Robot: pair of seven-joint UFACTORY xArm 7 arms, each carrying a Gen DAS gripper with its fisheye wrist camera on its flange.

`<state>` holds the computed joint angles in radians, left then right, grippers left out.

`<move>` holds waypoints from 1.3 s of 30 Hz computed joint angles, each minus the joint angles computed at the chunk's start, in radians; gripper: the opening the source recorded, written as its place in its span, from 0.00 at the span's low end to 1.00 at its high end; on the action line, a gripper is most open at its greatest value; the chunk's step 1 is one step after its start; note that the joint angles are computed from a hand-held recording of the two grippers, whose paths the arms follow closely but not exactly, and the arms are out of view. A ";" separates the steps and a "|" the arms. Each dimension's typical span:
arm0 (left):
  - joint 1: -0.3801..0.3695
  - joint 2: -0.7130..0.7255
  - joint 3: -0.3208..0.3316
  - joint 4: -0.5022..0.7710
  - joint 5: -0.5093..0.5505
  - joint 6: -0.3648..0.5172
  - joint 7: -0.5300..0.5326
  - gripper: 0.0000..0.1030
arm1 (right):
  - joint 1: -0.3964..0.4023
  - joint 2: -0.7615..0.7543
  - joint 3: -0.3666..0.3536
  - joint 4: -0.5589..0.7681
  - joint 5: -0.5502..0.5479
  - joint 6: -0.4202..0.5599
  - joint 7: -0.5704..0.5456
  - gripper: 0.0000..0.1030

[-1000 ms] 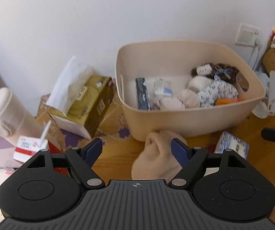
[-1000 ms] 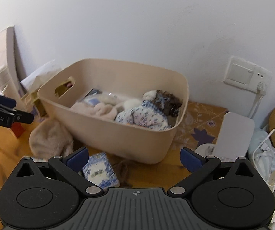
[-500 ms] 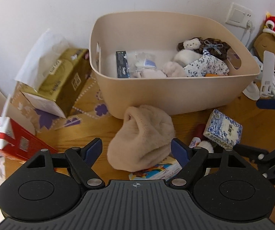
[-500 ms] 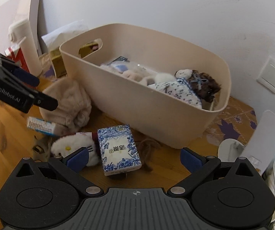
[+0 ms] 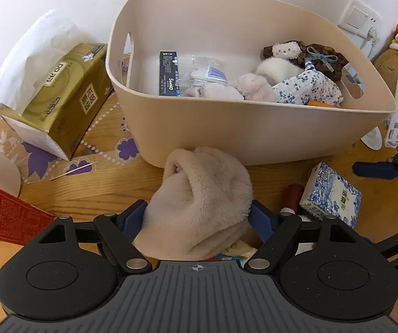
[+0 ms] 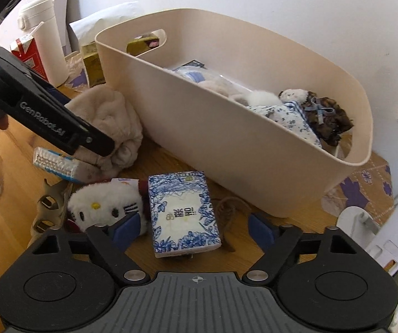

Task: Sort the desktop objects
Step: 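Grasp the beige fuzzy cloth with the left gripper while the right grasps the blue-white tissue pack, then carry the fuzzy cloth and tissue pack over the bin and release both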

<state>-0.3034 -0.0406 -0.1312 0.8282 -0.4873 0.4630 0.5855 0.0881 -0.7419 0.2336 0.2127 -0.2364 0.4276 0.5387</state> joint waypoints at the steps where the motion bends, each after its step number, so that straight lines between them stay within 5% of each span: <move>1: -0.001 0.002 -0.001 0.000 -0.004 -0.007 0.006 0.77 | 0.002 0.005 -0.003 0.002 -0.001 0.000 -0.006 0.79; 4: -0.004 0.008 0.001 -0.002 -0.047 -0.026 0.052 0.61 | 0.025 0.018 -0.037 0.004 0.022 -0.008 -0.031 0.71; 6: 0.000 0.016 0.005 0.014 -0.089 0.009 0.088 0.47 | 0.040 0.023 -0.062 0.002 0.046 -0.016 -0.053 0.51; 8: 0.001 0.010 0.001 0.010 -0.098 0.010 0.117 0.35 | 0.048 0.021 -0.072 -0.002 0.062 -0.020 -0.071 0.43; 11: -0.002 0.001 -0.002 0.003 -0.099 0.006 0.152 0.27 | 0.057 0.007 -0.077 -0.009 0.081 -0.020 -0.092 0.43; 39: -0.060 -0.295 0.103 -0.153 -0.054 -0.005 0.139 0.20 | 0.095 -0.412 -0.067 -0.053 0.131 0.261 -0.146 0.42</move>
<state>-0.3639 -0.3356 -0.0278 0.6750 -0.5414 0.4579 0.7246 0.1832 -1.1544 0.1670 0.1600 -0.1052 0.6891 0.3926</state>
